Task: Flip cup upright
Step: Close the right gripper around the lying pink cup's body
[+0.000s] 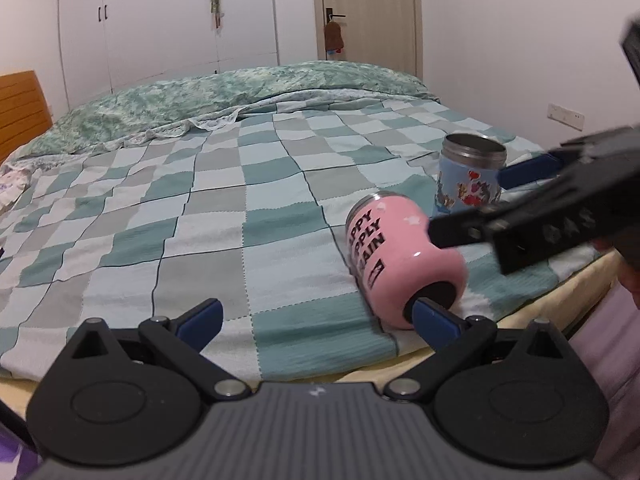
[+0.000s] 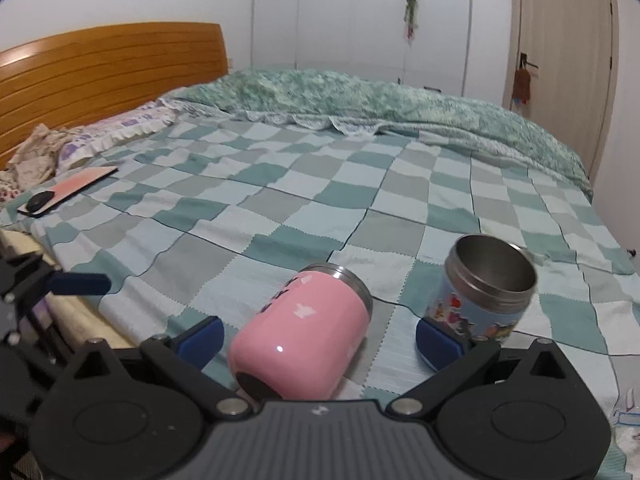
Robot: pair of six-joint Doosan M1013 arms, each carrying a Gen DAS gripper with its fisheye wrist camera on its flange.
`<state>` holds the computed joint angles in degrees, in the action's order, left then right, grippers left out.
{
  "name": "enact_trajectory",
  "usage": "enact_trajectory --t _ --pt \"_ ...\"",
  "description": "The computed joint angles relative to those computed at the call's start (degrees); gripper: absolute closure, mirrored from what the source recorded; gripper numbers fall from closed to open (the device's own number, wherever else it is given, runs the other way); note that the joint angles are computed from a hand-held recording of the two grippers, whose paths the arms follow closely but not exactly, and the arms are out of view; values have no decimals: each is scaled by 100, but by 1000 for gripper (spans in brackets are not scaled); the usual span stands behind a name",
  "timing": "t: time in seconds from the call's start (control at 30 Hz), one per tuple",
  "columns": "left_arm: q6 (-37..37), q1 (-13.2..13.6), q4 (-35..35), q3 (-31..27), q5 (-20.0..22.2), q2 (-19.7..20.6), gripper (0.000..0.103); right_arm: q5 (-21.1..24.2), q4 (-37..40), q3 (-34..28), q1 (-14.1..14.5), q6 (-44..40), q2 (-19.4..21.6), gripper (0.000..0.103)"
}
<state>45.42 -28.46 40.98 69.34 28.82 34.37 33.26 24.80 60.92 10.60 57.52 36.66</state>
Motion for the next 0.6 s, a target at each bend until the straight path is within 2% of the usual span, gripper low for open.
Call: enact_trajectory --t 0.17,0.37,0.5,0.6 --pt "133 83 -9 -28 -29 81 0 388 -761 -580 140 1070 352 1" --pt "277 204 -223 -13 -216 146 0 1364 -1600 -1652 293 1999 956 6" --pt "487 248 -361 -12 -309 181 0 2265 -1990 -2608 358 2466 1477 6" --pt "580 280 -454 -27 -352 204 0 3339 -2201 -3786 378 2821 2076 7"
